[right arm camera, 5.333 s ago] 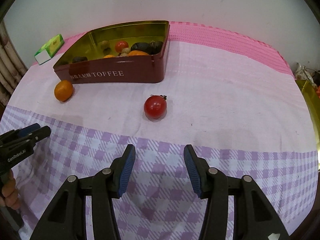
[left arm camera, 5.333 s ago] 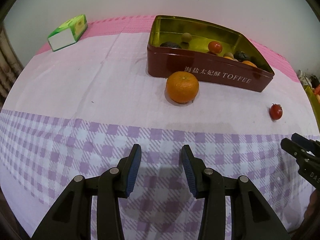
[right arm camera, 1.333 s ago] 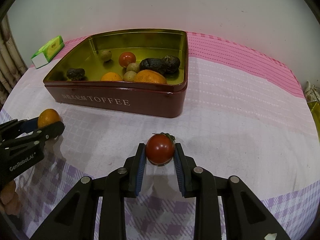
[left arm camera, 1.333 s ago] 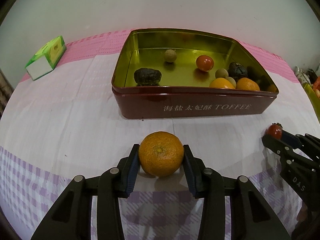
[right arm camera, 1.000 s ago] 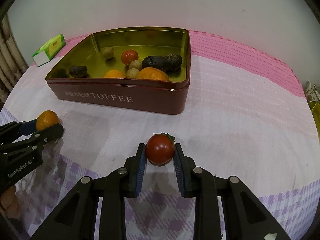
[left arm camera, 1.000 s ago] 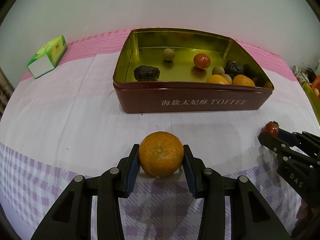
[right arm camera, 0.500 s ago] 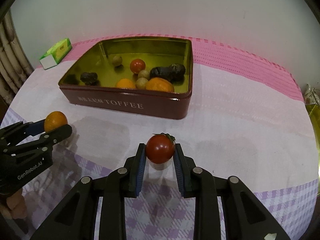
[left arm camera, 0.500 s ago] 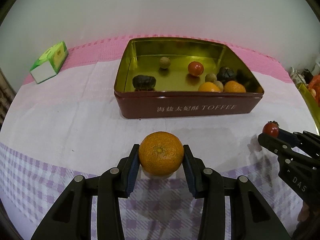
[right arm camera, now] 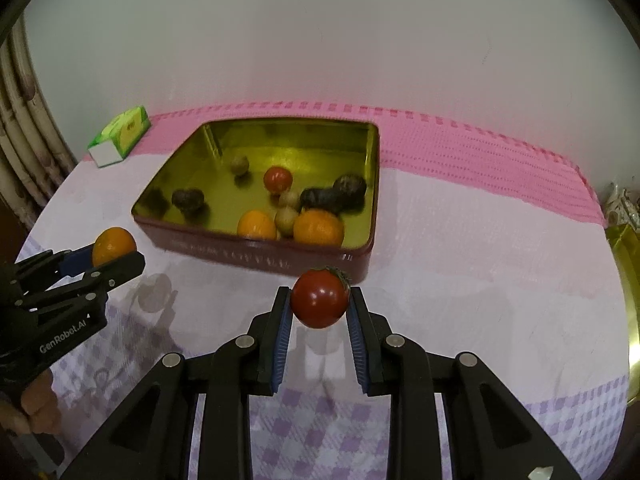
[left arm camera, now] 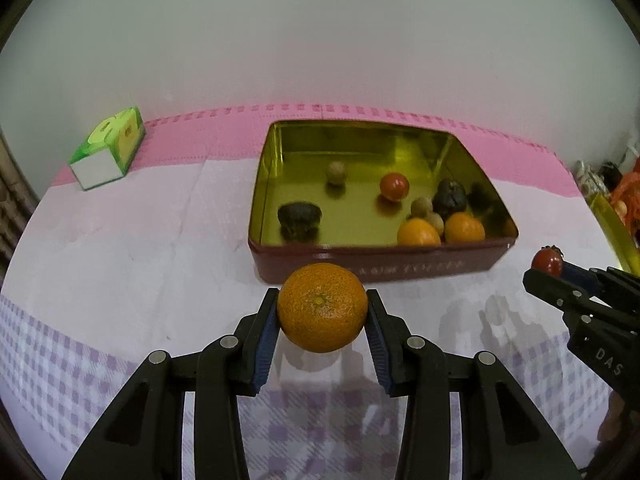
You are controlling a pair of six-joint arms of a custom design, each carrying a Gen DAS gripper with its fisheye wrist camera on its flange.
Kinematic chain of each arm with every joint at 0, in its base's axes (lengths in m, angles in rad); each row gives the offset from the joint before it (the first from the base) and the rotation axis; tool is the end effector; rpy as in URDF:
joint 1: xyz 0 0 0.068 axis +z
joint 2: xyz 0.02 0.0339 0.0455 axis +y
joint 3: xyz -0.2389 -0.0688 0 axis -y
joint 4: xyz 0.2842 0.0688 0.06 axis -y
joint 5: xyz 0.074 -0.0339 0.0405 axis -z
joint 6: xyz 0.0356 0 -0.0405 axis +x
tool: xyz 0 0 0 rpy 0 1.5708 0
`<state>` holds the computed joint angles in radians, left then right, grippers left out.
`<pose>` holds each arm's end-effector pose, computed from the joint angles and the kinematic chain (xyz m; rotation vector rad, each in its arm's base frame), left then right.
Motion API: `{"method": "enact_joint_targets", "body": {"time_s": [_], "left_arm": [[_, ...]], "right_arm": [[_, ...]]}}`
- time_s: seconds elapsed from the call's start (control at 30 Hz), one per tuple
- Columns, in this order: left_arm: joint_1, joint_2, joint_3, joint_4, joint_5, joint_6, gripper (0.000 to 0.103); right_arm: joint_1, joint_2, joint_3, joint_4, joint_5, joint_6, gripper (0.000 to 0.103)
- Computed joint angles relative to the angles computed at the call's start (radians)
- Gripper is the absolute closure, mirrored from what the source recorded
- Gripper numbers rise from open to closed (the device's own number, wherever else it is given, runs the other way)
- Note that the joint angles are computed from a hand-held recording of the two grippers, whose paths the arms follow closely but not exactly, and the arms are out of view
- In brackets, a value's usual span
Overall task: Organize fruits
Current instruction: 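Carry the orange and tomato over the TOFFEE tin with both grippers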
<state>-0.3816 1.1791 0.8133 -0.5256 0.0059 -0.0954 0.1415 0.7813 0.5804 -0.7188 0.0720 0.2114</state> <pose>0.2640 -0.1062 0.2034 0.3554 2.4487 -0.2137 0.2055 0.0267 0.1967 0.1172 2.4853 0.0592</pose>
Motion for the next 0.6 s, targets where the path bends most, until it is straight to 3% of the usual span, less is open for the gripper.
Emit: {"method": "enact_joint_targets", "body": {"time_s": [0.6], "left_arm": [[0.011,0.268,0.255,0.025,-0.003,0.023,0.061]], "right_arm": [[-0.056,0.299,0.191,0.132,-0.058,-0.058,0.078]]}}
